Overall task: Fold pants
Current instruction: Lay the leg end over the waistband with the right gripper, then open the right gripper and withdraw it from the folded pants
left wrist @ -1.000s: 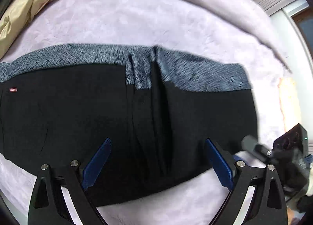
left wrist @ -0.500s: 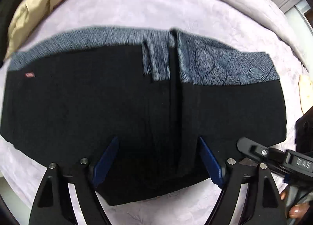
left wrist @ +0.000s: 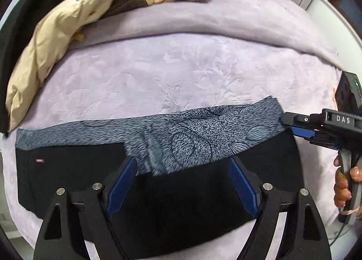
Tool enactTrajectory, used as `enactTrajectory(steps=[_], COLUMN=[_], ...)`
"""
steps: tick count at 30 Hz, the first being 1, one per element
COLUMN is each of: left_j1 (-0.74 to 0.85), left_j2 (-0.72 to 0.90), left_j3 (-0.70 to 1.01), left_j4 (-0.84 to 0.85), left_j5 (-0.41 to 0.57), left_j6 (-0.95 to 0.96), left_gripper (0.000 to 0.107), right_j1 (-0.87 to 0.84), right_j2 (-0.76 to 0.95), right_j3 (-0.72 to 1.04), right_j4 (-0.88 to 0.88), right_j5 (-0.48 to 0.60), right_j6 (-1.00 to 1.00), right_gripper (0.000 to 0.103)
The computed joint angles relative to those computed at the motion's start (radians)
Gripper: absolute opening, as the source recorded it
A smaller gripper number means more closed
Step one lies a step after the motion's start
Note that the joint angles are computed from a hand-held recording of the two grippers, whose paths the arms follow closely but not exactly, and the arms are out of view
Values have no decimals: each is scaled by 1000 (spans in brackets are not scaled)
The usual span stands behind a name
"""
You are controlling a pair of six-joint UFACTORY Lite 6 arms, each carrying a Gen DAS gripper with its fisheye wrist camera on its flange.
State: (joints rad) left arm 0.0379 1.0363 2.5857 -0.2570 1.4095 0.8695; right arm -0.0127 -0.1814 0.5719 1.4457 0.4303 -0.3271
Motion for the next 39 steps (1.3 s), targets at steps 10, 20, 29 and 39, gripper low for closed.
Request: enactTrajectory(steps=[10,20,29,39], left_j1=[26,-9,31,222], left_j2=[5,-174,-284,-492], left_j3=[-148,-520,-729,-850], left_j4=[95,86,27,115], left_j5=[-158,-378,-494,-386], left_j6=[-12,-4,43,179], left_gripper=[98,103,103,103], right_j1=[66,204,522,592], right_j2=[251,248,216,398], right_j3=[264,359,565,705], right_j4=[-466,-941,-1665,-1460], right_j5=[4,25,278,261], right_j6=[364,868,1569,1335], right_gripper=[42,59,59,70])
